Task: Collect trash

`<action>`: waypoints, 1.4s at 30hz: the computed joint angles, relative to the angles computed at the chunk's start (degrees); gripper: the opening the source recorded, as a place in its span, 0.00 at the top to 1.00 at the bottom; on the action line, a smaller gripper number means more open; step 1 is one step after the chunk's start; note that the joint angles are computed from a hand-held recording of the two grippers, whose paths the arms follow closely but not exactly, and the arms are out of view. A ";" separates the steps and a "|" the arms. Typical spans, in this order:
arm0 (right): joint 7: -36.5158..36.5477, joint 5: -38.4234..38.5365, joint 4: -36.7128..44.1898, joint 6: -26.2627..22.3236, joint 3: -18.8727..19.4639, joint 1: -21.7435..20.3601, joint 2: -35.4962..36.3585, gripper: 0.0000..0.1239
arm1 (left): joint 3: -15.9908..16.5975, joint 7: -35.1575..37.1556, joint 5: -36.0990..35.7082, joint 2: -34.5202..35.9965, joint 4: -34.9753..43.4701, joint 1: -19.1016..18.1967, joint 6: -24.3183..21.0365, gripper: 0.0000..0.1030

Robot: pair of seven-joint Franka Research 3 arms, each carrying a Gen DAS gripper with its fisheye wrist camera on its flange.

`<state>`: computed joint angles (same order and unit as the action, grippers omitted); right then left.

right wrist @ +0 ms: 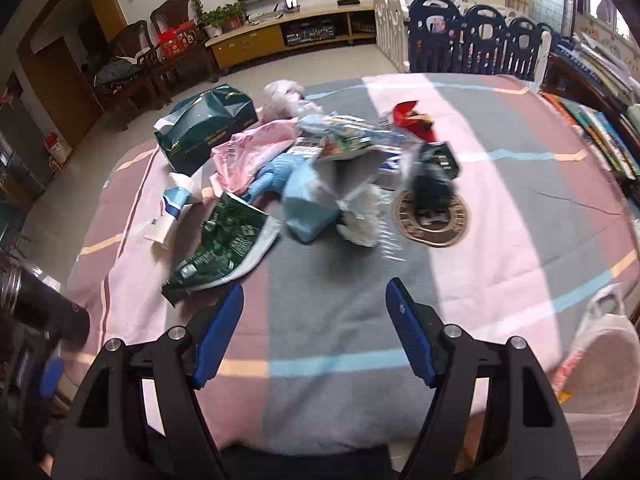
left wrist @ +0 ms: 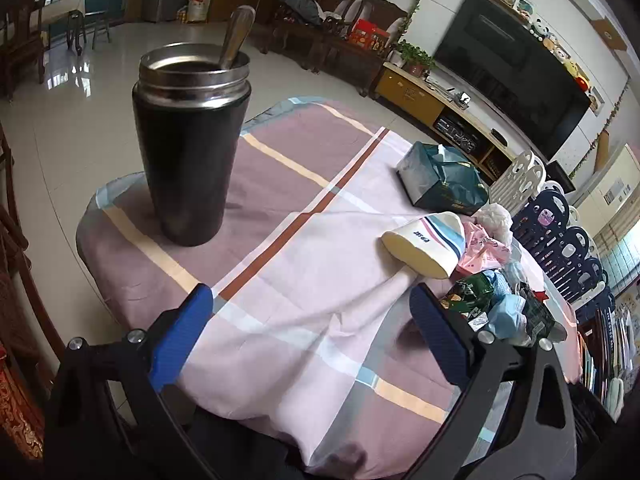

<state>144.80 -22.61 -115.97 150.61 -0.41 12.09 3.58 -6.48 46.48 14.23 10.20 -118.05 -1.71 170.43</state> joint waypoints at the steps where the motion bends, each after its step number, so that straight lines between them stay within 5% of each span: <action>1: -1.59 1.84 1.67 0.13 0.30 -0.01 1.65 0.42 | 0.60 -1.18 0.92 -0.02 -0.01 -0.47 -0.15 0.05; 6: -8.61 9.04 11.05 0.75 0.02 2.36 10.53 0.42 | 1.95 -6.51 4.66 0.54 1.42 -1.51 -4.30 0.05; 14: -11.09 7.34 25.83 -11.82 -3.54 7.61 21.46 0.42 | 1.62 -9.17 4.97 1.00 1.93 -0.53 -6.63 0.05; 20: -14.85 8.55 22.19 -10.35 -3.38 7.99 19.75 0.77 | 1.91 -9.81 7.77 1.51 3.07 -1.17 -8.29 0.05; 29: -32.83 16.60 12.46 -5.88 1.21 5.21 11.34 0.83 | 0.35 -7.52 1.99 1.32 2.28 0.72 -7.91 0.05; 33: -35.28 16.41 9.29 -5.33 0.98 5.79 9.13 0.79 | 0.11 -6.67 -0.18 1.32 2.06 0.97 -8.02 0.05; 36: -31.75 15.09 6.13 -4.11 0.22 6.21 6.78 0.53 | 0.23 -6.27 -0.07 1.45 2.28 0.70 -8.32 0.05; 40: -21.82 9.61 0.58 1.47 -1.04 5.65 2.12 0.49 | 0.26 -5.84 -0.21 1.57 2.46 0.55 -8.64 0.05; 42: -8.78 -1.55 -1.61 2.64 -2.34 5.37 -0.49 0.49 | -0.29 -4.28 -1.10 1.76 2.78 0.82 -8.89 0.05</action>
